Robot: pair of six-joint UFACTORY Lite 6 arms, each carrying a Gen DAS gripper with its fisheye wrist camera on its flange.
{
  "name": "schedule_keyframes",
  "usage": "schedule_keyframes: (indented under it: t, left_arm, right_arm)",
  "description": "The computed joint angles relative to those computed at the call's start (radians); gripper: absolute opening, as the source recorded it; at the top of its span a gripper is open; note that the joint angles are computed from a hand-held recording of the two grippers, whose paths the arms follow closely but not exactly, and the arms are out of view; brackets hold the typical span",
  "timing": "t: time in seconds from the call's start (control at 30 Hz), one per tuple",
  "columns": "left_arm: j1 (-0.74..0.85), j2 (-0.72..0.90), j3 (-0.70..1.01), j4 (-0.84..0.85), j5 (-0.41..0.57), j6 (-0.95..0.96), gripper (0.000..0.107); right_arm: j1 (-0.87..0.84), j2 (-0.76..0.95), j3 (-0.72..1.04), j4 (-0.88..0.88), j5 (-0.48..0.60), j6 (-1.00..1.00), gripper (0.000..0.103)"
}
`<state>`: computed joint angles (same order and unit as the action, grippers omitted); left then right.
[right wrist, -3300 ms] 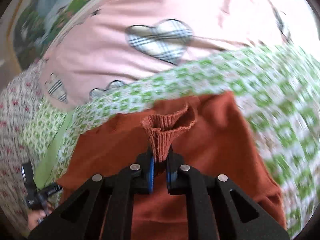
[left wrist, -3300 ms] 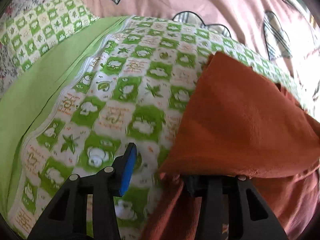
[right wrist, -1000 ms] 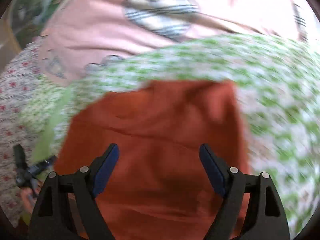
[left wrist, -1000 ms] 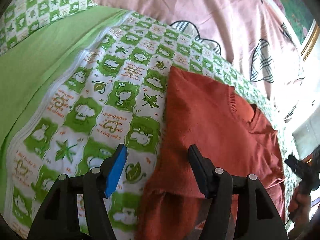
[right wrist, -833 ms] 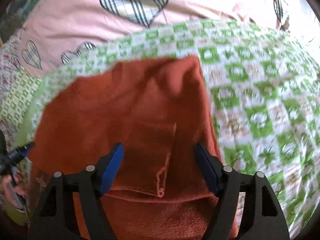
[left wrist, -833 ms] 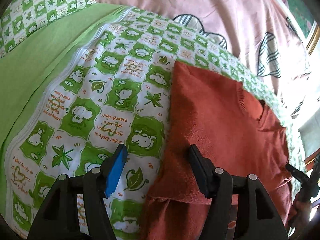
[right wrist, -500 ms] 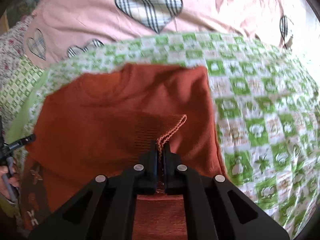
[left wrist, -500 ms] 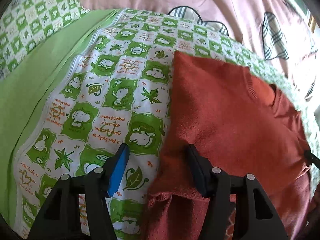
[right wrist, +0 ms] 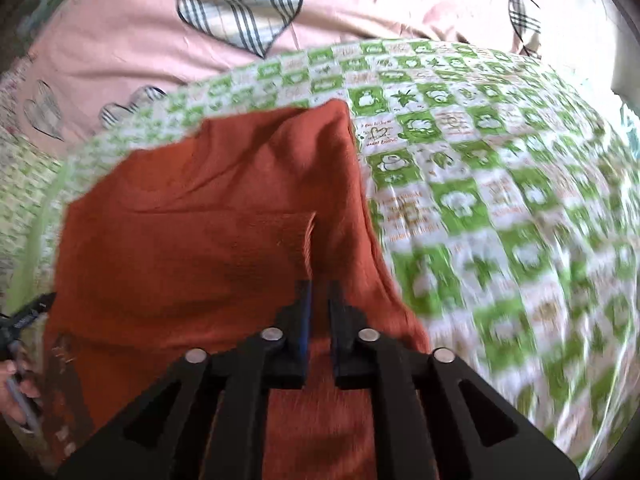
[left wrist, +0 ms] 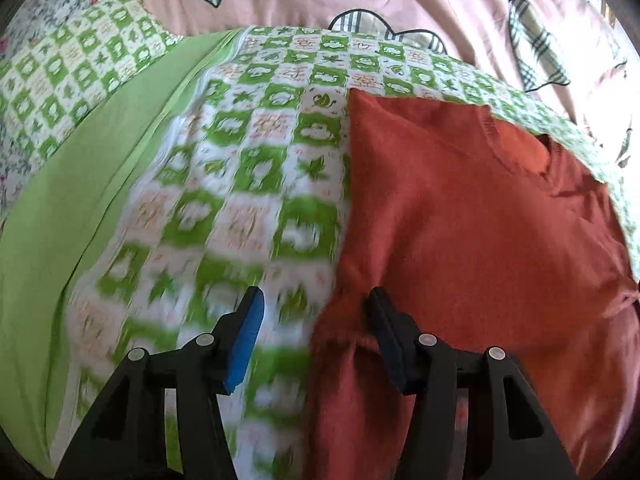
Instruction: Fold small clothes
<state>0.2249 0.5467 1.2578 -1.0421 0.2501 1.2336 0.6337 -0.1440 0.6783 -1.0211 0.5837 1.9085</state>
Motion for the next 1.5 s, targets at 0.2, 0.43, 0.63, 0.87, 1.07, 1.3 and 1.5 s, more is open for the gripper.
schedule_keyframes:
  t: [0.2, 0.43, 0.63, 0.87, 1.07, 1.3, 1.5]
  left_arm:
    - [0.167, -0.313, -0.380, -0.185, 0.183, 0.340, 0.054]
    - [0.467, -0.606, -0.726, -0.044, 0.379, 0.481, 0.054]
    - [0.706, -0.696, -0.850, 0.106, 0.488, 0.554, 0.055]
    - [0.883, -0.726, -0.928, 0.200, 0.593, 0.676, 0.051]
    - [0.932, -0.620, -0.875, 0.300, 0.649, 0.642, 0.038]
    - [0.928, -0.595, -0.863, 0.347, 0.651, 0.626, 0.039]
    - [0.901, -0.626, -0.883, 0.318, 0.641, 0.658, 0.008]
  right_arm:
    - [0.435, -0.201, -0.142, 0.039, 0.257, 0.277, 0.058]
    - [0.834, -0.239, -0.205, 0.153, 0.465, 0.567, 0.058]
    - [1.142, -0.166, -0.156, 0.299, 0.628, 0.764, 0.063]
    - [1.356, -0.094, -0.138, 0.387, 0.646, 0.942, 0.063]
    - [1.427, -0.028, -0.099, 0.376, 0.630, 0.991, 0.063]
    - [1.444, 0.039, -0.107, 0.304, 0.504, 1.095, 0.063]
    - [1.406, 0.064, -0.121, 0.262, 0.437, 1.129, 0.046]
